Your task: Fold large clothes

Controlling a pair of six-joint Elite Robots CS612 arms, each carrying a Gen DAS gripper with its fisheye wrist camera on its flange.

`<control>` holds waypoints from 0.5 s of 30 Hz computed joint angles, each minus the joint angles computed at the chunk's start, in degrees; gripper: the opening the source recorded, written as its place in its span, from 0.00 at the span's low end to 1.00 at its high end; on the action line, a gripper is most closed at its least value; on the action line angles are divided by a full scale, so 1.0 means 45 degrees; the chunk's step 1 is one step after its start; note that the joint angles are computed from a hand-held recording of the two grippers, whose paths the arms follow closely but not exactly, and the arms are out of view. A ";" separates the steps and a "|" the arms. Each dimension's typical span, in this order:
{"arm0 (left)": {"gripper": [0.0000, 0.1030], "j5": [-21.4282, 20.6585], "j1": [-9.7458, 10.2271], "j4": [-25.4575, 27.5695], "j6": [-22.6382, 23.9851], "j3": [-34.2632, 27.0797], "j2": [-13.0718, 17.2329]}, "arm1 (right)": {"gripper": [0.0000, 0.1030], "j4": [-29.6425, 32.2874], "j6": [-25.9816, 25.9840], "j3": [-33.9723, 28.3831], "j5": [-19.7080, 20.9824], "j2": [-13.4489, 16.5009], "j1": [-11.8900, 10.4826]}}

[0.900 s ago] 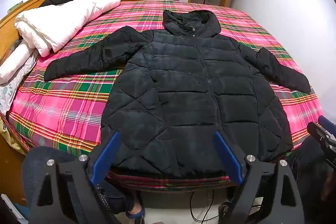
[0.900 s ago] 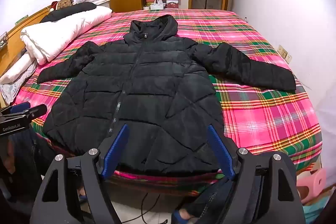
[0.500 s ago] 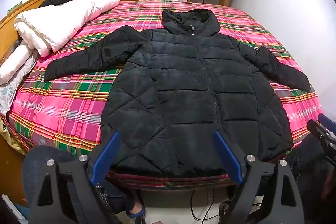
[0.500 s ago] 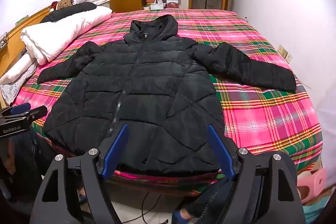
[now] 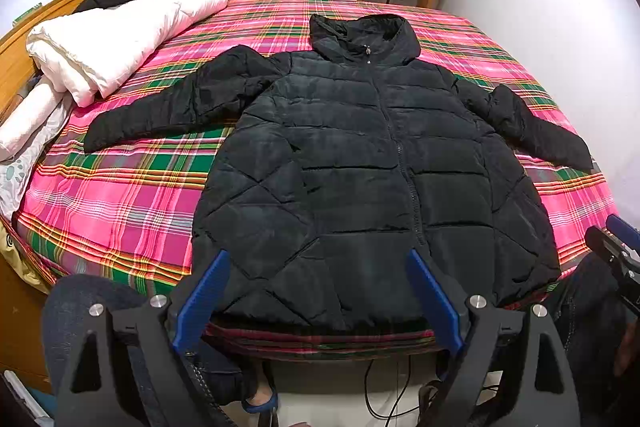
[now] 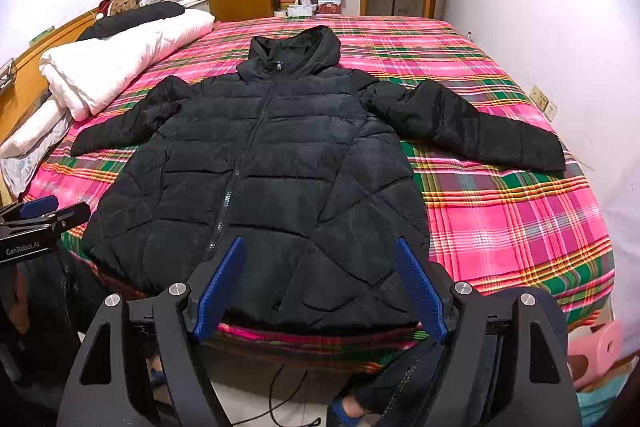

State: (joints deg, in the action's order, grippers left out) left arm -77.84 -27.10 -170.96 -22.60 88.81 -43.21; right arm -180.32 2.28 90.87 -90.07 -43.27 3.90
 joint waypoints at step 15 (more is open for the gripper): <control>0.88 -0.0048 0.0006 0.0006 0.0011 0.0013 0.0005 | 0.75 0.0016 0.0016 0.0018 -0.0013 -0.0008 0.0016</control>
